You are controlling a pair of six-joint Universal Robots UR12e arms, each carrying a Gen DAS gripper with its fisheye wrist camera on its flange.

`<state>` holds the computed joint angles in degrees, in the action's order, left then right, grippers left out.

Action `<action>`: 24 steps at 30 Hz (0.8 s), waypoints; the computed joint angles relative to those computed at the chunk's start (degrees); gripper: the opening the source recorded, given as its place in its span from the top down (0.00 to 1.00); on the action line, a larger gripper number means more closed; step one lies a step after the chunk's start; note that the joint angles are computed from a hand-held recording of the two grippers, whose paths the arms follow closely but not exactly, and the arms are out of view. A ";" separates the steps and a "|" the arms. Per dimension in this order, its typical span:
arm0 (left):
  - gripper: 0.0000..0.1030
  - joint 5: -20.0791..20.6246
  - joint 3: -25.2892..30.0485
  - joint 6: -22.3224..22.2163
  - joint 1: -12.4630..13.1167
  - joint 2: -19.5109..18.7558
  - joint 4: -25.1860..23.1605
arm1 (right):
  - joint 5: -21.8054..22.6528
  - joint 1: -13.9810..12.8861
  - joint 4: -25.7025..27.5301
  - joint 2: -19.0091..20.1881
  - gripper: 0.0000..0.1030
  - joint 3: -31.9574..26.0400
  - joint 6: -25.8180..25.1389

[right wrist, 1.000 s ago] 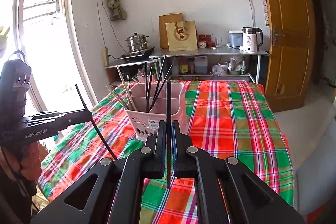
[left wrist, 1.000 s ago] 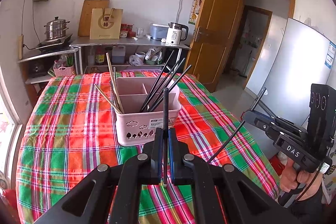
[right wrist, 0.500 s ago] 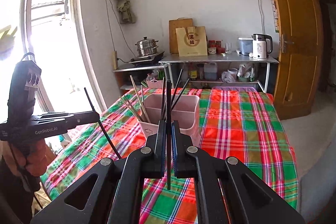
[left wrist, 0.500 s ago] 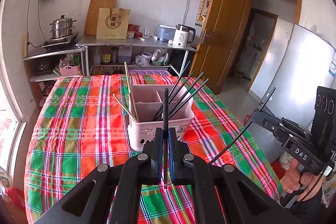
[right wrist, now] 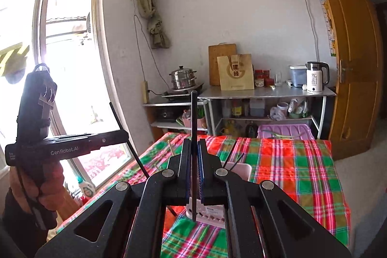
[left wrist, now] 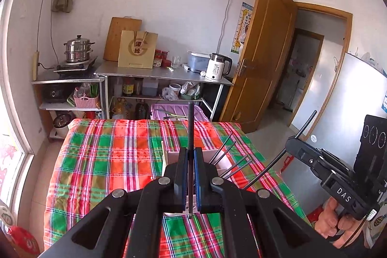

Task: Organize utensils
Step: 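Lift both held chopsticks and carry them over the pink basket, then lower both chopsticks into the basket compartments and open both tools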

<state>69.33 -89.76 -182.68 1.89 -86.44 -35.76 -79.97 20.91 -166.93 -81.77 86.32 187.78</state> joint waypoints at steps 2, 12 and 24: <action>0.96 0.44 1.30 -0.17 -0.09 -0.96 -0.16 | -0.20 0.08 -0.33 0.77 0.95 -1.15 0.18; 0.96 1.61 5.24 -0.26 -0.59 -5.26 0.70 | -1.53 0.01 0.35 3.83 0.95 -4.46 1.51; 0.96 1.49 5.51 -0.78 -0.83 -8.36 -1.72 | -1.53 -0.62 4.21 5.90 0.95 -5.37 2.63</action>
